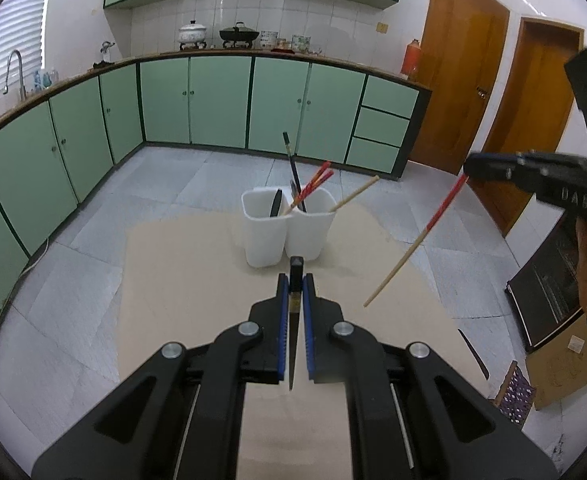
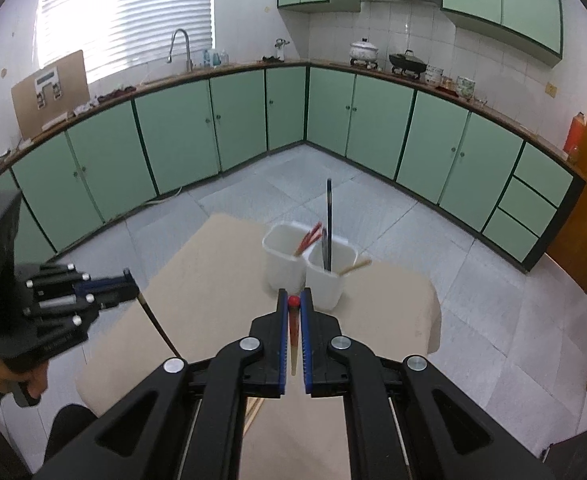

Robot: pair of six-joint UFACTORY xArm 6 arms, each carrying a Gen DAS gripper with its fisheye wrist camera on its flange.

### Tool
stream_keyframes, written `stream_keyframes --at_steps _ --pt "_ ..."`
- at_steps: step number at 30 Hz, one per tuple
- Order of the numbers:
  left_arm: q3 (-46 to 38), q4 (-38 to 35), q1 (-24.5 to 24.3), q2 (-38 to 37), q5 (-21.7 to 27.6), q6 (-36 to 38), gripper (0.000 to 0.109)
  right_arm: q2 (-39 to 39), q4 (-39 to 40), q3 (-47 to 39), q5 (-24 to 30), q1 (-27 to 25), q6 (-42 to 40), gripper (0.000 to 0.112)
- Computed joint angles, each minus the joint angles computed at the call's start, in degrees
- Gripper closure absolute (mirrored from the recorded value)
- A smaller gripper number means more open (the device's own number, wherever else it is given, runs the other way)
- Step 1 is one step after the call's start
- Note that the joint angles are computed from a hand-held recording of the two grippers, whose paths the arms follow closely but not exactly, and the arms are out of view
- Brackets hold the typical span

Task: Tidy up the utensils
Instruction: 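Carry the red-patterned chopstick to the cups and insert it with the right tool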

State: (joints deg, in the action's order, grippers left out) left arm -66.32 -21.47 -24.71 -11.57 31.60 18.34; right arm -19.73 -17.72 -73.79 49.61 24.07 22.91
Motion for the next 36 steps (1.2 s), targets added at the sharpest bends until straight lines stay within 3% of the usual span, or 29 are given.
stream_keyframes --at_steps 9,19,26,29,36 --pt "-12.2 2.5 0.6 7.4 1.1 -1.9 0.103 10.6 -1.1 -17.0 3.8 -1.9 -1.0 0.106" --pt "-40.3 6.9 1.0 24.2 4.5 -7.3 0.103 24.5 -1.4 -35.1 5.4 -5.7 -1.2 0.106" --pt "-63.4 10.0 0.2 40.7 7.3 -11.1 0.103 29.2 2.2 -35.7 2.6 -9.9 -1.9 0.106" --pt "-65.8 11.1 -0.5 45.0 6.1 -11.5 0.103 29.9 3.8 -32.6 0.4 -11.4 -2.4 0.106" --pt "-56.5 10.4 -0.5 45.9 1.8 -11.1 0.102 30.3 9.2 -25.1 -3.2 -13.8 -4.2 0.106"
